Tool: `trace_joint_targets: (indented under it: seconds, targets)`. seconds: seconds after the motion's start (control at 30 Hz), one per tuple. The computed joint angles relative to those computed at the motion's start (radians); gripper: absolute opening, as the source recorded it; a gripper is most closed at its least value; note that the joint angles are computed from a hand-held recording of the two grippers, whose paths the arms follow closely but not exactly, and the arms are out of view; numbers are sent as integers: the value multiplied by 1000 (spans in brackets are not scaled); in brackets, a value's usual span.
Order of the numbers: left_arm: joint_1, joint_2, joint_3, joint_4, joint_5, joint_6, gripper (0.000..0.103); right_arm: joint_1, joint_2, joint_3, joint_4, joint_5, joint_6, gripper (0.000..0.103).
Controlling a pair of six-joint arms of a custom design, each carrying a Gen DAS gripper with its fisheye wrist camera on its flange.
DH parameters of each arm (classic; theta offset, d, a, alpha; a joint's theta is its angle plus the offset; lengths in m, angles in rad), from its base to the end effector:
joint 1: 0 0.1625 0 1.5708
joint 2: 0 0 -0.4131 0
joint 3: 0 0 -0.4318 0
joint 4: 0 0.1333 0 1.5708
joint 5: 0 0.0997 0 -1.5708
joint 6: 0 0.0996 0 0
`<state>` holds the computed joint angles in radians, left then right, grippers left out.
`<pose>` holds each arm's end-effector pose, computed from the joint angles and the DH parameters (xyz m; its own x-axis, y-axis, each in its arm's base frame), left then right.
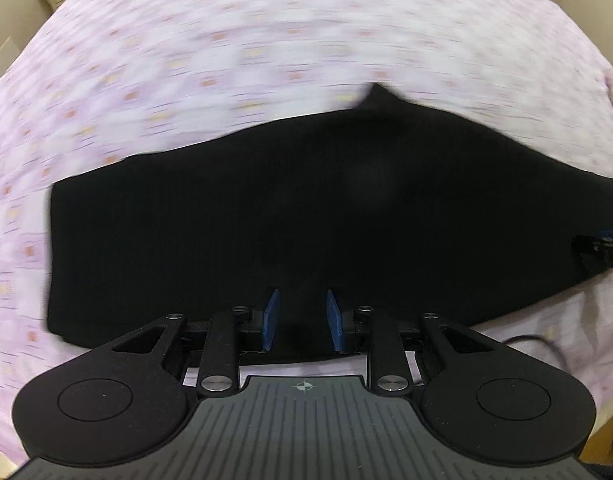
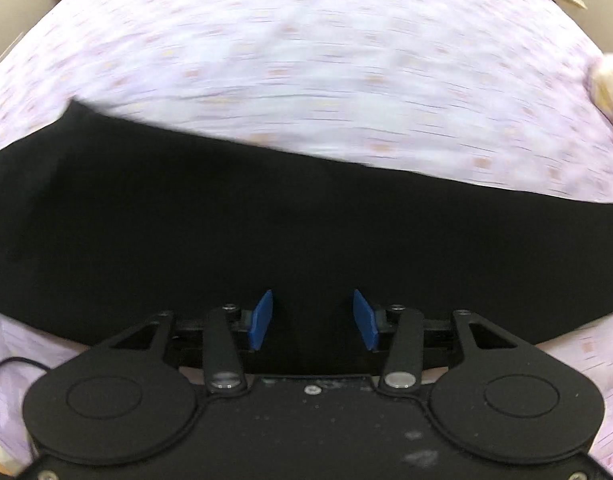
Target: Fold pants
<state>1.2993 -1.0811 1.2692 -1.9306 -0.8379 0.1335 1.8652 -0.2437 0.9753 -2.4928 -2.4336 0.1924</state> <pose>-0.0030 -0.7563 0.3904 -0.7049 0.2147 -0.6761 0.3613 0.9289 -0.0816 0.2967 -0.7798 -0.0710 -0.7063 0.1295 0.6960 -0.1527 0.9321 -0.3284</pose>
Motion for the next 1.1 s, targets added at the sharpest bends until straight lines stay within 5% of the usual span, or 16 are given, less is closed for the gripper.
trace_joint_targets:
  seconds: [0.37,0.77,0.97,1.1]
  targets:
    - [-158,117,114,-131,-99,-37,26,-104,-392,474,-374,66,-215,50]
    - [-224,294,18,-141,-122,-57,26,-268,-591,560,-408,107,-315,58]
    - [-229,325,-29,-79,-94,-88,26,-389,-643,523,-140,323,-175,60]
    - [-232,345,-59,-53,-95,-84,26,-433,-686,581,-170,469,-150,66]
